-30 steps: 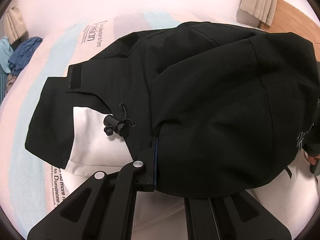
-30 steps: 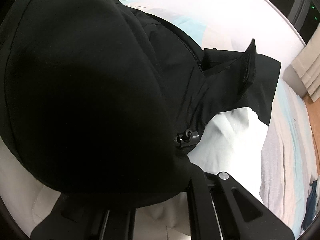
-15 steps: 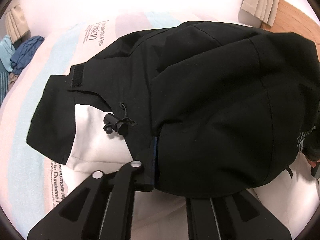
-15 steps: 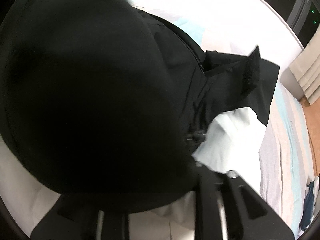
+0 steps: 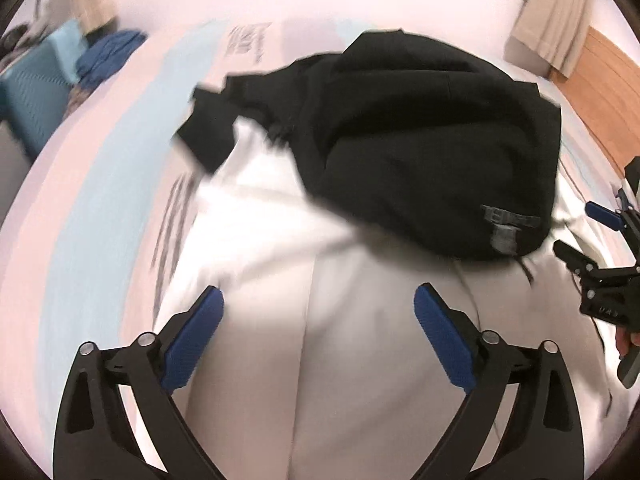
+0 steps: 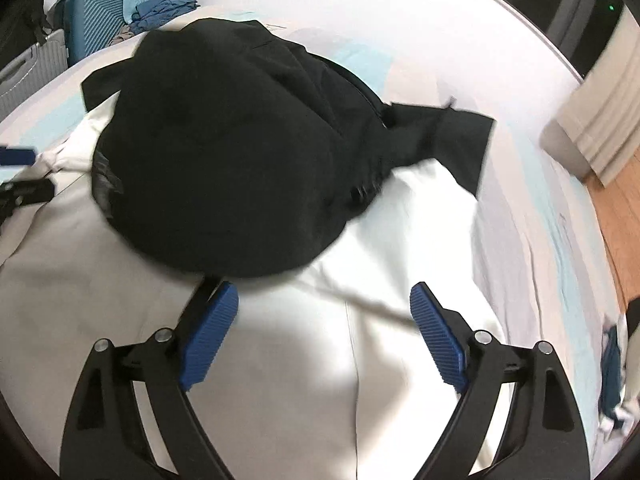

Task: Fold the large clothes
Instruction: 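Move both grippers to the white hem of the jacket, then pinch the white hem edge with the right gripper while the left gripper pinches beside it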

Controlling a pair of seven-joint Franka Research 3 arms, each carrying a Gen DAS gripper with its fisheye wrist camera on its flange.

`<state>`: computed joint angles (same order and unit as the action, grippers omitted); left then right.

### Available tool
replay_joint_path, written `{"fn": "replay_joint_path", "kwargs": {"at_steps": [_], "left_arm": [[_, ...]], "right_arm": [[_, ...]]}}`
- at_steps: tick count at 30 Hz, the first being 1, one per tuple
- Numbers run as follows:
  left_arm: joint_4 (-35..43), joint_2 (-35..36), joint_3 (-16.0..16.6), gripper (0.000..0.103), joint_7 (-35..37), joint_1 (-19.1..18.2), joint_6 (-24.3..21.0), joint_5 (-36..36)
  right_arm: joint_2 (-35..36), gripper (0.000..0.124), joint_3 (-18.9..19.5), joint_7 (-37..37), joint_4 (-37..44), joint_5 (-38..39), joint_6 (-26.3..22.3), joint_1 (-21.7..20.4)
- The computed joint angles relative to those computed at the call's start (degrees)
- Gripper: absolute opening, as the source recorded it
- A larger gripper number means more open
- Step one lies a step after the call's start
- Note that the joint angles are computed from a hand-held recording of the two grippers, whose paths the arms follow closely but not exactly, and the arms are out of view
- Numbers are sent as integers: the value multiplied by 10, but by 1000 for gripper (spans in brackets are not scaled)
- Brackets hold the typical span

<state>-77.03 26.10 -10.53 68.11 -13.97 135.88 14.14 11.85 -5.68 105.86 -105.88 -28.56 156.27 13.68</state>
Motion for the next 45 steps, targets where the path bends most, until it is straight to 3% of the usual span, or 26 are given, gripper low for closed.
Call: {"fn": "replay_joint_path", "kwargs": {"at_steps": [4,8,12,17,25,30,34,41,45], "left_arm": [[-147,-112,-6,97,-44,4,-3,-12],[-271,-211,-16,97,-67,5,-13,-11],[-387,-312,-16,97,-87,10,-27,-54],[-487,-412,-12,97,-89,2,-50,-89],[-565,-499,7,97,-56,-13,-49,-132],[-594,-545,3,97,-86,-3,-65,-117],[-606,-546,14,97,-85,-10,-82,-131],[-603,-523,21,97,-51,-16,-59,-147],[-604,-518,24,97,-34,-16,-49,-159]], "right_arm": [[-58,85,9,-13,-83,22,9,-20],[-148,85,30,-16,-176,10,-11,-41],[-228,85,55,-31,-248,24,-90,-71],[-319,85,82,-15,-339,44,-126,-114],[-471,86,94,-75,-465,103,-188,-160],[-526,86,83,-145,-498,145,-235,-164],[-532,86,66,-185,-502,191,-245,-170],[-484,85,26,-227,-459,308,-277,-174],[-484,67,47,-219,-458,304,-282,-190]]}}
